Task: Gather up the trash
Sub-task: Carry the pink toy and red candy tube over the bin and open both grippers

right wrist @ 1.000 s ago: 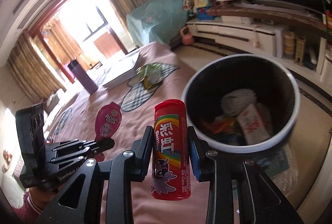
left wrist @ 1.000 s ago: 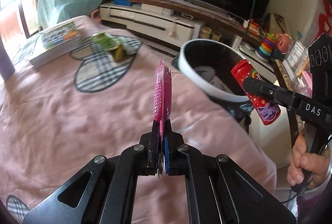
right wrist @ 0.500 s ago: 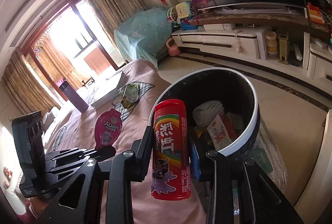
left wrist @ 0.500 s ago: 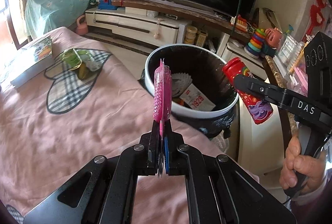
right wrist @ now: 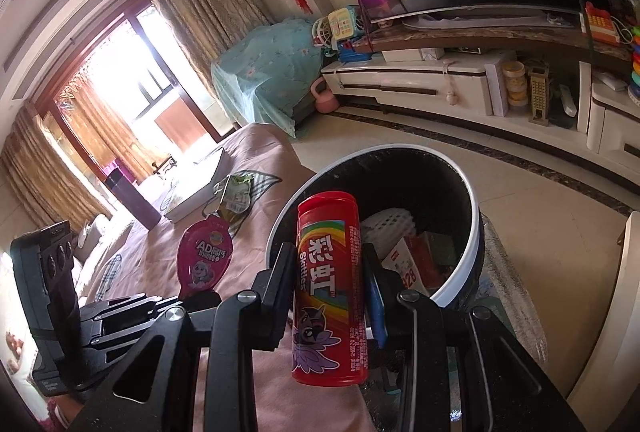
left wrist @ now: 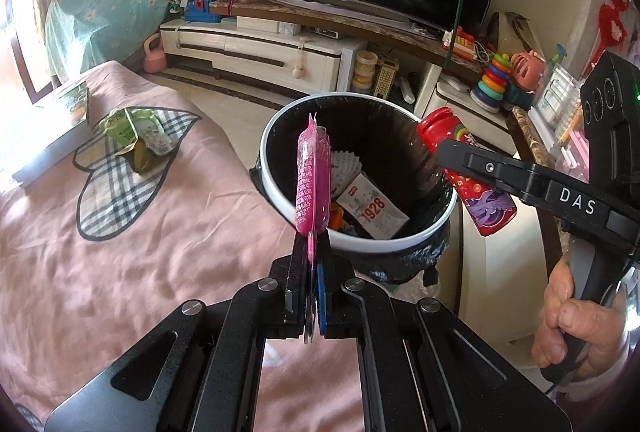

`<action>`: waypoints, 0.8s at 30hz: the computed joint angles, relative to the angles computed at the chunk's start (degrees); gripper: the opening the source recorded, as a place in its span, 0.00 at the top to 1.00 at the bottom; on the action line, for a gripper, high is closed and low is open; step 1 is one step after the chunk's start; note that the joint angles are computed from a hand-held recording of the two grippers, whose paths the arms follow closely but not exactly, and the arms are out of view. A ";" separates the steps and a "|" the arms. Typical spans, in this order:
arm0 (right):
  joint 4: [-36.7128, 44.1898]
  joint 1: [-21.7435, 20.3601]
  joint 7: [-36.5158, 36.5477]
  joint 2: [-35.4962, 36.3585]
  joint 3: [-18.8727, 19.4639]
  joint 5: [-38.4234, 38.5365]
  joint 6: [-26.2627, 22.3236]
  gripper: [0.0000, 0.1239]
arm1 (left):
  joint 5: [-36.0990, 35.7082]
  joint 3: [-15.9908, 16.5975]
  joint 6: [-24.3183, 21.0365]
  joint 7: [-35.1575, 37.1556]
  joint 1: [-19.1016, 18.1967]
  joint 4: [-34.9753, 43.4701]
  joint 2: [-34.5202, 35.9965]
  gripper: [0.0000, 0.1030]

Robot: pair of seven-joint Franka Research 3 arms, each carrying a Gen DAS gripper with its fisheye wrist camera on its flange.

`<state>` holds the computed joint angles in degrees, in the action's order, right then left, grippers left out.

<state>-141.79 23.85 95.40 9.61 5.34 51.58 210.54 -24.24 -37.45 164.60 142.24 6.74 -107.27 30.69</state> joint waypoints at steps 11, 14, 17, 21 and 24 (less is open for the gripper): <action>0.54 -0.77 -2.18 -0.04 -1.00 1.62 -1.33 0.74 | 4.57 2.20 0.28 -4.65 -4.12 2.87 1.96 0.97; 0.90 -0.89 -3.20 0.02 -1.29 2.41 -1.74 0.74 | 5.89 2.40 0.31 -5.97 -4.73 3.49 2.49 0.97; 1.52 -0.98 -4.35 0.30 -1.52 3.14 -2.23 0.74 | 7.07 2.45 0.23 -6.93 -4.96 4.15 3.02 0.97; 2.00 -1.30 -4.55 0.67 -1.63 3.01 -2.90 0.74 | 8.83 3.02 0.21 -8.45 -5.77 5.03 3.57 0.97; 2.23 -1.40 -4.69 0.82 -1.79 2.92 -3.32 0.74 | 10.19 3.68 -0.21 -9.64 -6.52 6.13 4.17 0.97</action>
<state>-139.57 22.45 90.72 10.44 3.55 54.50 207.22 -14.06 -33.77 164.38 132.59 0.22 -101.14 34.87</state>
